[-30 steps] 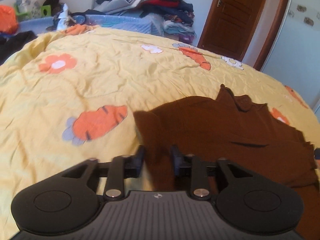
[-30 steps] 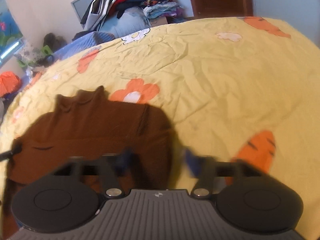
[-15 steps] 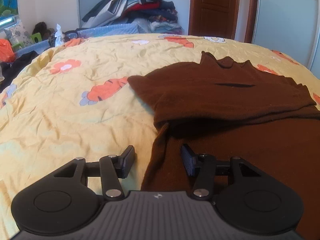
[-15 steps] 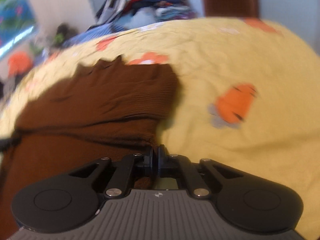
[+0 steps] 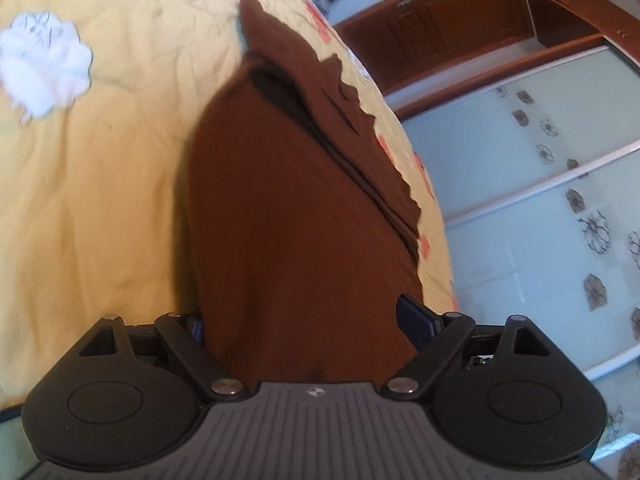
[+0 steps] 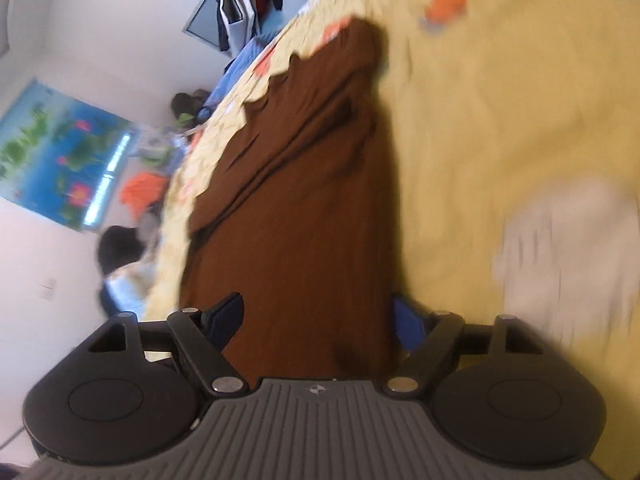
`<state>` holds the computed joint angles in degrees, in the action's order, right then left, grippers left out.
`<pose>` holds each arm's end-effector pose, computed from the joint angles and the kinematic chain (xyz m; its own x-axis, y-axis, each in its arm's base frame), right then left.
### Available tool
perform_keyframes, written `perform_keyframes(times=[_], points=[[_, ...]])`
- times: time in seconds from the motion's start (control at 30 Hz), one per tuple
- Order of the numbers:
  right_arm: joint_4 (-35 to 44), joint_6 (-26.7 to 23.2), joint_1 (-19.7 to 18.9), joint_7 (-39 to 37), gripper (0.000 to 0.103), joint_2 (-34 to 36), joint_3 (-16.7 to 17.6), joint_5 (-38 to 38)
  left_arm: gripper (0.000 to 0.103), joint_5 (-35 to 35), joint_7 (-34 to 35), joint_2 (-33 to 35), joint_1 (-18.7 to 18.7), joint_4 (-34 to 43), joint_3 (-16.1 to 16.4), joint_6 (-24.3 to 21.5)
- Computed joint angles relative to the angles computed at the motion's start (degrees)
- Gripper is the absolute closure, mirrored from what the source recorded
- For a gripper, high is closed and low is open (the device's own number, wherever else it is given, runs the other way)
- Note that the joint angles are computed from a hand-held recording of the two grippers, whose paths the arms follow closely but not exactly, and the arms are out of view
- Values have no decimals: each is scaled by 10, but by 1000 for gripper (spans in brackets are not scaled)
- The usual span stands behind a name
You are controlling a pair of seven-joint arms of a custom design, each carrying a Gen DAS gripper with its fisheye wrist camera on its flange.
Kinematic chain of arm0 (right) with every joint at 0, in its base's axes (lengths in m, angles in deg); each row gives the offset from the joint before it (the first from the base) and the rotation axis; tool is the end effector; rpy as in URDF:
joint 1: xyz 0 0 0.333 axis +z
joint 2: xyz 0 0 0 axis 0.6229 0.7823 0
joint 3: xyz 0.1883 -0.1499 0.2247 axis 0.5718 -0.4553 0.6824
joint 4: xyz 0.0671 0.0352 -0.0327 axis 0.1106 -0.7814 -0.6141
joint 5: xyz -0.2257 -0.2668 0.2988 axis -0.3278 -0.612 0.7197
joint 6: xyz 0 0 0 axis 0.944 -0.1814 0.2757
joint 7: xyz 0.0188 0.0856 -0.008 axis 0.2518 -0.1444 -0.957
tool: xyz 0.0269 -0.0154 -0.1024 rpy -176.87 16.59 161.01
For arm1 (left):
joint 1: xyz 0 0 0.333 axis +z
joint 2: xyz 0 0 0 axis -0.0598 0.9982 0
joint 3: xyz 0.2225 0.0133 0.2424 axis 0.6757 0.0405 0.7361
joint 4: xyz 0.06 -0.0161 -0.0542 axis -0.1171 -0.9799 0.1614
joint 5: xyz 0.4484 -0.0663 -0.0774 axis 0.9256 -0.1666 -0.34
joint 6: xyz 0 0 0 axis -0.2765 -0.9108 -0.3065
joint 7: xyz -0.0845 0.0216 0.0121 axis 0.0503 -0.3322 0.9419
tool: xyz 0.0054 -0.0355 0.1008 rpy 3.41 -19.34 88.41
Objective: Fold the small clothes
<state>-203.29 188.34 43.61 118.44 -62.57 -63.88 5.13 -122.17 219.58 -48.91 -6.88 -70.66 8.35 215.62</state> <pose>0.4772 -0.0135 0.3262 -0.0609 -0.5966 -0.8002 -0.8061 0.5022 -0.3131 0.5286 -0.0881 0.3289 -0.0655 -0.5754 0.8152 -0.8830 -0.3471 -0.3159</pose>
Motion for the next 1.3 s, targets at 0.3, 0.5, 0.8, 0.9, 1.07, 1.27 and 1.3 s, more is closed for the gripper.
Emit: perform_keyframes(times=[0.3, 0.5, 0.8, 0.9, 1.07, 1.27, 1.3], points=[[-90, -60, 9, 29, 24, -91, -12, -25, 14, 79, -43, -52, 13, -49, 19, -67], [-115, -41, 23, 22, 23, -124, -14, -16, 14, 86, -59, -82, 14, -82, 46, -72], [-120, -28, 33, 6, 18, -132, -17, -10, 14, 56, -37, -80, 33, -100, 56, -132], [-122, -24, 36, 2, 15, -134, -17, -6, 15, 68, -26, -89, 31, -104, 47, -118], [-120, -18, 42, 16, 14, -134, -11, -14, 31, 109, -45, -106, 16, -106, 38, -76], [-129, -5, 47, 21, 30, -142, -11, -4, 82, 150, -76, -113, 3, -117, 43, -56], [-130, -9, 46, 27, 39, -142, -14, -10, 87, 154, -79, -119, 0, -121, 42, -49]])
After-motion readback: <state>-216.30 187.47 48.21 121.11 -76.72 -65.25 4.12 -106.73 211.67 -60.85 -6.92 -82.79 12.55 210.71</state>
